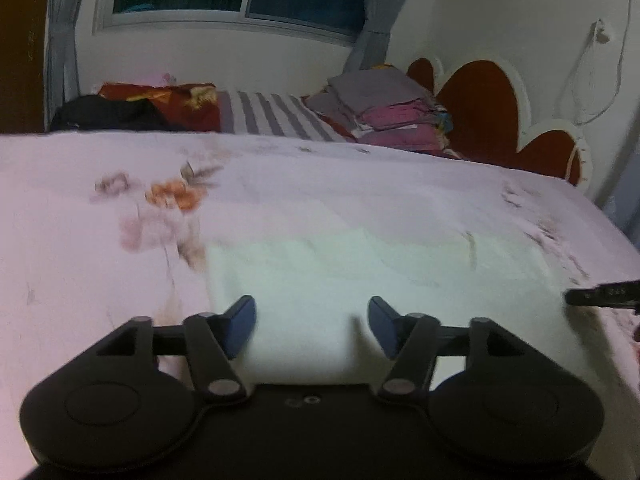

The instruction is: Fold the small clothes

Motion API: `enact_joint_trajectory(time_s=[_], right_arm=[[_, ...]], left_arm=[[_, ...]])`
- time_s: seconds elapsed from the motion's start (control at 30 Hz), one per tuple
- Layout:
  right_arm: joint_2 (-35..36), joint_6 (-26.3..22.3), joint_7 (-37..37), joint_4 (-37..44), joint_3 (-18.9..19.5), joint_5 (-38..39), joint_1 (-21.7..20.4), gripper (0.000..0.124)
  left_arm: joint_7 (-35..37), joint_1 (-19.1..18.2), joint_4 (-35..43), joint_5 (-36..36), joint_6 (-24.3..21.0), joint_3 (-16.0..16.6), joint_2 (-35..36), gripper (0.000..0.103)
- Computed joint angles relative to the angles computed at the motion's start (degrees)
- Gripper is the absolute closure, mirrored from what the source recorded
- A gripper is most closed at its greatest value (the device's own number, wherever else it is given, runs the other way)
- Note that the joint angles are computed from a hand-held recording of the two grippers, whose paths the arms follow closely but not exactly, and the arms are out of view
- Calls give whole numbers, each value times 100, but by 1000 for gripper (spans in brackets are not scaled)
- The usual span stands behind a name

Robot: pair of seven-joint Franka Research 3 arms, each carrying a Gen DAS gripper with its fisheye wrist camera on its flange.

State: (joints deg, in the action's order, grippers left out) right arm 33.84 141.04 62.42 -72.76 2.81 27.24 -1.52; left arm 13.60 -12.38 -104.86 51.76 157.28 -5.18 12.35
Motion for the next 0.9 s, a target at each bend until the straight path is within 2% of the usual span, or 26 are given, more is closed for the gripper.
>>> enact_joint_trajectory(time_s=[0.03, 0.1, 0.17, 0.2, 0.27, 0.3, 0.37, 0.43, 0.47, 0.53, 0.57, 0.63, 0.7, 0.73, 0.8, 0.83, 0.9], right_arm=[[221, -133, 144, 331, -69, -113, 42, 111], [528, -463, 331, 825, -145, -333, 81, 111], [631, -631, 366, 1020, -121, -448, 44, 111], [463, -537, 290, 817, -138, -481, 57, 111], [-56, -63, -319, 67, 123, -120, -162, 111], [-250, -82, -602, -184, 228, 93, -279, 111], [-512, -156, -1079, -572, 206, 162, -297, 111], [-573, -192, -1112, -773, -7, -71, -132, 111], [-613, -2, -1069, -908, -167, -114, -1, 111], [-686, -188, -825, -881, -116, 23, -111, 111], [-815, -112, -1045, -1008, -19, 254, -217, 111], [-1119, -236, -1597, -1276, 138, 778, -447, 111], [-1308, -663, -1887, -1374, 111, 1108, -571, 111], [-1462, -694, -2014, -1567, 48, 1216, -596, 110], [-1724, -789, -2165, -1876, -97, 1345, -612, 76], [-1922, -779, -2364, -2135, -149, 1538, -667, 51], [-2236, -939, -2859, -2514, -274, 2005, -800, 51]], left_arm=[[362, 111, 165, -354, -35, -64, 162, 34], [1099, 313, 477, -1167, -339, -240, 496, 36], [1294, 121, 554, -1122, -565, -99, 463, 43], [1165, 54, 432, -1029, -504, -46, 338, 48], [355, -84, -85, -501, -26, 111, -46, 47], [92, -134, -286, -304, -1, 98, -217, 47], [-383, -234, -528, 161, -281, 4, -439, 46], [-159, -238, -548, -122, -889, -221, -463, 49], [-214, -217, -600, -212, -1018, -268, -520, 48], [-931, -180, -1057, -14, -796, -316, -924, 48], [-1108, -145, -1249, 59, -729, -372, -1105, 48], [-1273, -134, -1671, -18, -872, -569, -1524, 47], [-1318, -131, -2085, -225, -893, -754, -1909, 47], [-1301, -166, -2262, -380, -1009, -870, -2097, 46], [-1333, -245, -2541, -533, -1273, -1121, -2433, 43], [-1389, -309, -2682, -672, -1420, -1237, -2624, 44], [-1576, -403, -2896, -928, -1587, -1420, -2919, 48]])
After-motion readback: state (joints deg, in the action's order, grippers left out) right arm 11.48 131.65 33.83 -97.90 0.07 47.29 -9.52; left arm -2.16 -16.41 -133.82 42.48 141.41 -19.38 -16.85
